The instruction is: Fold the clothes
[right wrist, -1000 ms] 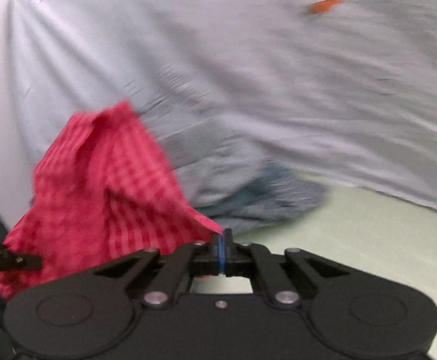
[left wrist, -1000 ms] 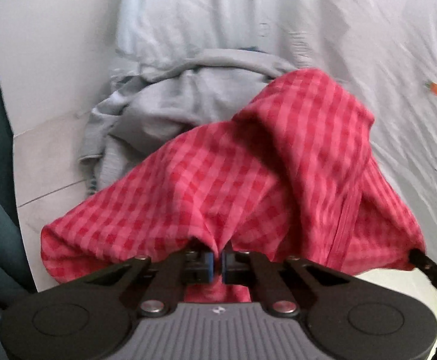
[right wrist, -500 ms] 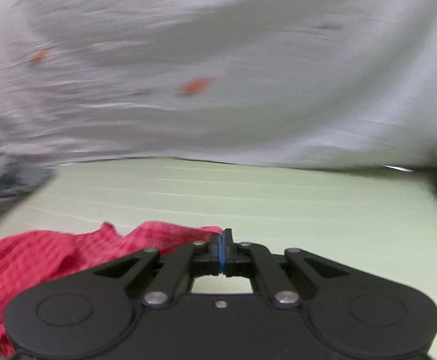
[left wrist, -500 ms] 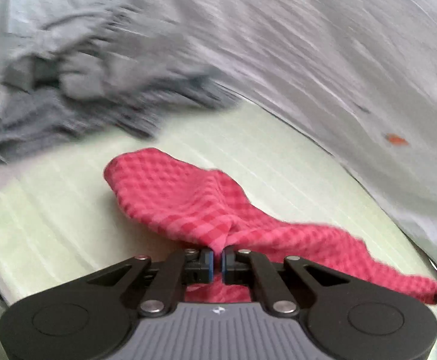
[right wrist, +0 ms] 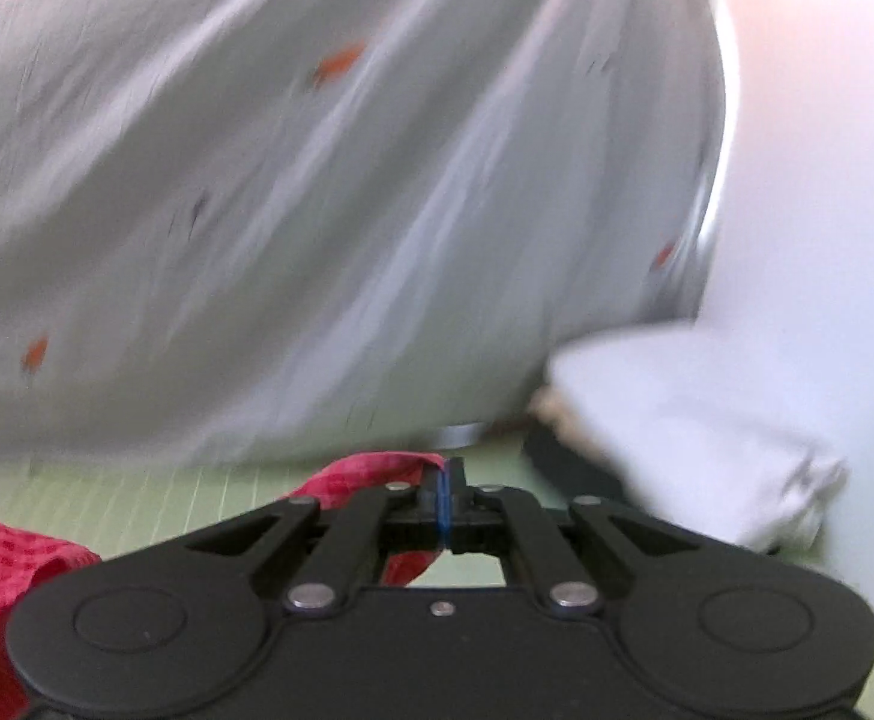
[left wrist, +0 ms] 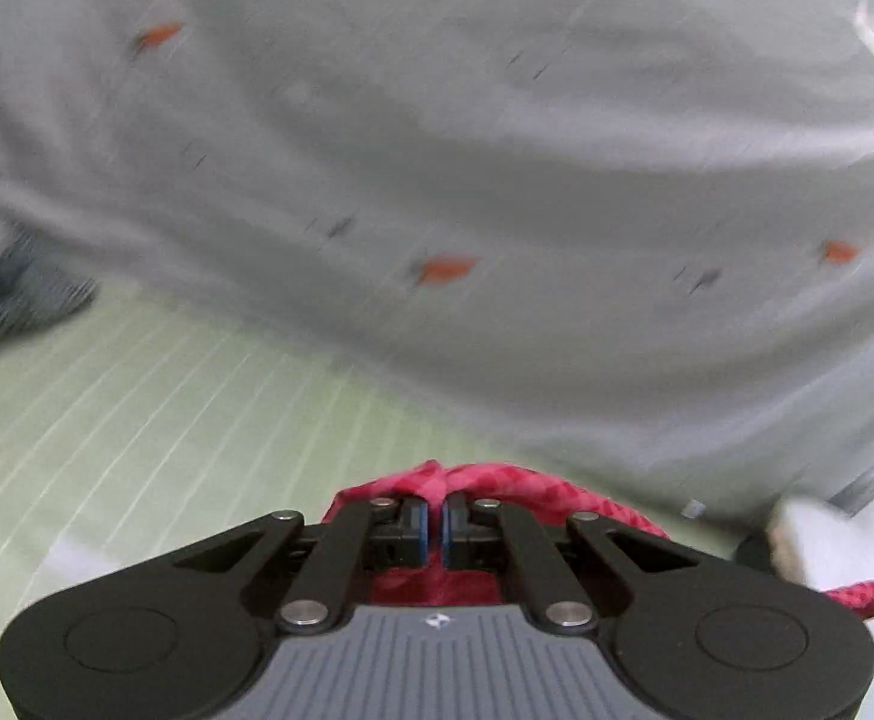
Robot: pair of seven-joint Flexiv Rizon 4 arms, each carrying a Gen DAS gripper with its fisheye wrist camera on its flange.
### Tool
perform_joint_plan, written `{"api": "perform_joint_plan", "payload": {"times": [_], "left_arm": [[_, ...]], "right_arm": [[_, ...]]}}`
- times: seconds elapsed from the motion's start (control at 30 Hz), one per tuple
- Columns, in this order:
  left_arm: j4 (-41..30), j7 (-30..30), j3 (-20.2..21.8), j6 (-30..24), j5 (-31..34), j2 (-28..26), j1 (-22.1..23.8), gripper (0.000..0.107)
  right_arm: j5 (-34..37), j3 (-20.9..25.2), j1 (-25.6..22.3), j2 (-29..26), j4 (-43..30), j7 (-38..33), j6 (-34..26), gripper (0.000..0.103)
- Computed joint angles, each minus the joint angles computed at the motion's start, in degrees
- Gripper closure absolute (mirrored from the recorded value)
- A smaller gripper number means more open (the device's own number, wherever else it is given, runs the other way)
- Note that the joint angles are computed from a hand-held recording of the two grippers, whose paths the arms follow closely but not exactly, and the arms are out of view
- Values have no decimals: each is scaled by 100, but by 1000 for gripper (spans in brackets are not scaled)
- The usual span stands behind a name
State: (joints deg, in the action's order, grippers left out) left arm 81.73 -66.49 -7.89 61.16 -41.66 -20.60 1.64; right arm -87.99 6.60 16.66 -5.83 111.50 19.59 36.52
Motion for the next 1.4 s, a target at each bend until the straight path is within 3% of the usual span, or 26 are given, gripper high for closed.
{"api": "perform_joint_plan", "payload": {"times": [0.17, 0.27, 0.37, 0.47, 0.53, 0.57, 0.63, 0.7, 0.83, 0.9, 1.07, 1.4], "left_arm": [[-9, 808, -388, 334, -955, 189, 111, 103], [360, 1057, -168, 172, -971, 420, 60, 103], [884, 736, 300, -328, -351, 637, 39, 99], [1142, -132, 801, -1086, 876, 659, 57, 88], [1208, -488, 974, -1489, 1495, 636, 125, 82], [1270, -569, 1020, -1630, 1644, 648, 186, 81], [1376, -660, 1042, -1704, 1678, 673, 312, 73], [1364, -718, 1028, -1707, 1682, 633, 403, 64], [1187, -782, 963, -1730, 1767, 538, 461, 59], [1074, -788, 931, -1764, 1825, 498, 456, 50], [711, -754, 856, -1846, 1990, 289, 410, 40], [-864, -988, 777, -2556, 2631, -835, 215, 32]], "right_arm": [[-726, 161, -125, 673, 274, 595, -467, 103], [-385, 446, -48, 870, 579, 582, -805, 103], [323, 641, 114, 871, 866, 431, -820, 103], [1822, 820, 440, 556, 1007, 51, -671, 101], [2723, 869, 660, 300, 1018, -201, -537, 91], [3006, 874, 763, 201, 1007, -224, -485, 89], [3250, 829, 912, 103, 969, -140, -339, 74], [3086, 727, 1006, 43, 883, -72, -302, 67], [2779, 475, 1010, -183, 524, -172, -60, 64], [2672, 373, 999, -318, 341, -239, 60, 61], [2348, 51, 879, -786, -94, -522, 675, 51], [3065, -519, 695, -1947, -1389, -2305, 1365, 41]]}}
